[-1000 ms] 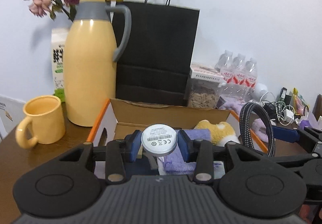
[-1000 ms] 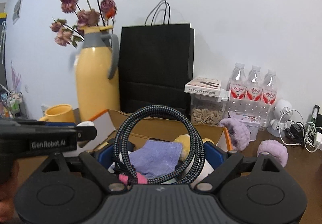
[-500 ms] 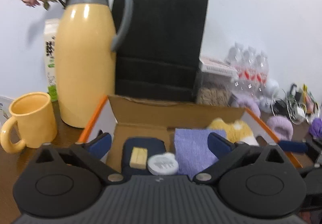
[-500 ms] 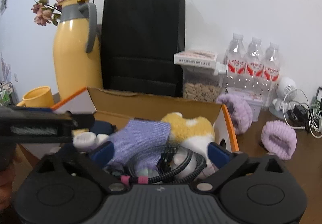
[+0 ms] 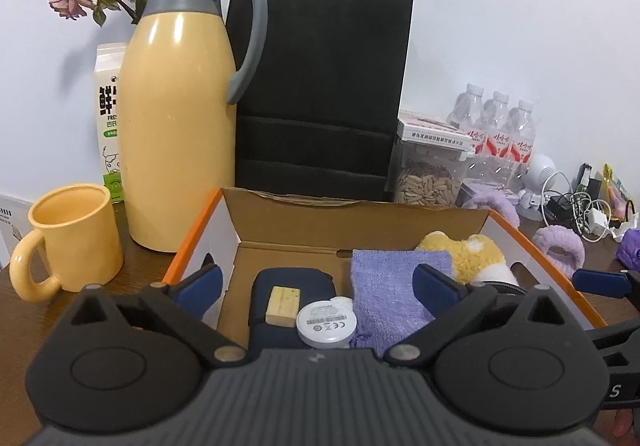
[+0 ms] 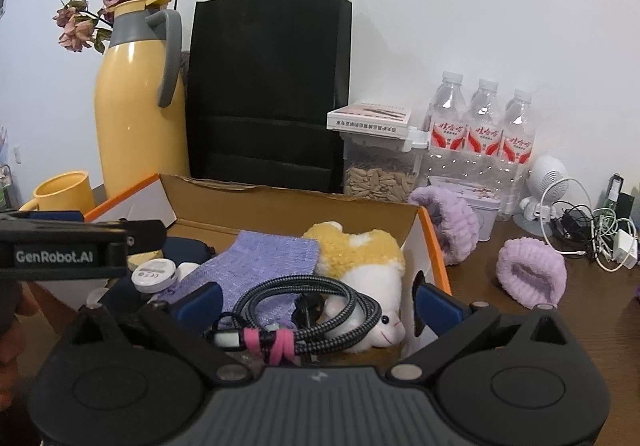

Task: Organize objects
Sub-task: 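Move the right gripper to the white plastic container and grasp it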

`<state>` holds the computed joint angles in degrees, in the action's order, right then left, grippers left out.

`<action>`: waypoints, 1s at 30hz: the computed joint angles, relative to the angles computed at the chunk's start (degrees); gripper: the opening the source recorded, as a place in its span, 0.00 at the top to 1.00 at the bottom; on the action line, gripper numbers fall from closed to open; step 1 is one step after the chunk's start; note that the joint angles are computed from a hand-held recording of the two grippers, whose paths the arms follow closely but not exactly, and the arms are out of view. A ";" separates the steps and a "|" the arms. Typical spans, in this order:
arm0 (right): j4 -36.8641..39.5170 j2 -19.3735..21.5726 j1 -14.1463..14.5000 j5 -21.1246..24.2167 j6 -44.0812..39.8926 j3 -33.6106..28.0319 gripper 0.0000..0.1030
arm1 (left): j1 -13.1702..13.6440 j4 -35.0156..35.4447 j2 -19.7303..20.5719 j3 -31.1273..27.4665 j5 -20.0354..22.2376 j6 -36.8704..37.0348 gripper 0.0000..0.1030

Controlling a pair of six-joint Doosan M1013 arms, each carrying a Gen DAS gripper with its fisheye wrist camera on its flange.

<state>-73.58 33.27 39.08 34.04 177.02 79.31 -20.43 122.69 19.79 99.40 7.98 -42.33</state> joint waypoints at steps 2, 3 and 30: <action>-1.61 -0.42 0.22 0.12 1.79 0.76 0.00 | 0.07 8.42 -0.55 0.93 0.59 -8.34 0.00; -2.59 -0.70 0.39 0.19 2.90 1.27 0.00 | 0.07 11.31 -0.88 1.41 0.87 -11.15 0.00; -17.19 -6.67 8.86 8.00 22.74 14.47 0.00 | -0.30 28.88 -11.00 17.05 7.31 -25.05 0.00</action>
<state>-90.77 26.60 47.94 42.04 199.76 93.78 -20.73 151.57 8.80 116.45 15.29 -67.38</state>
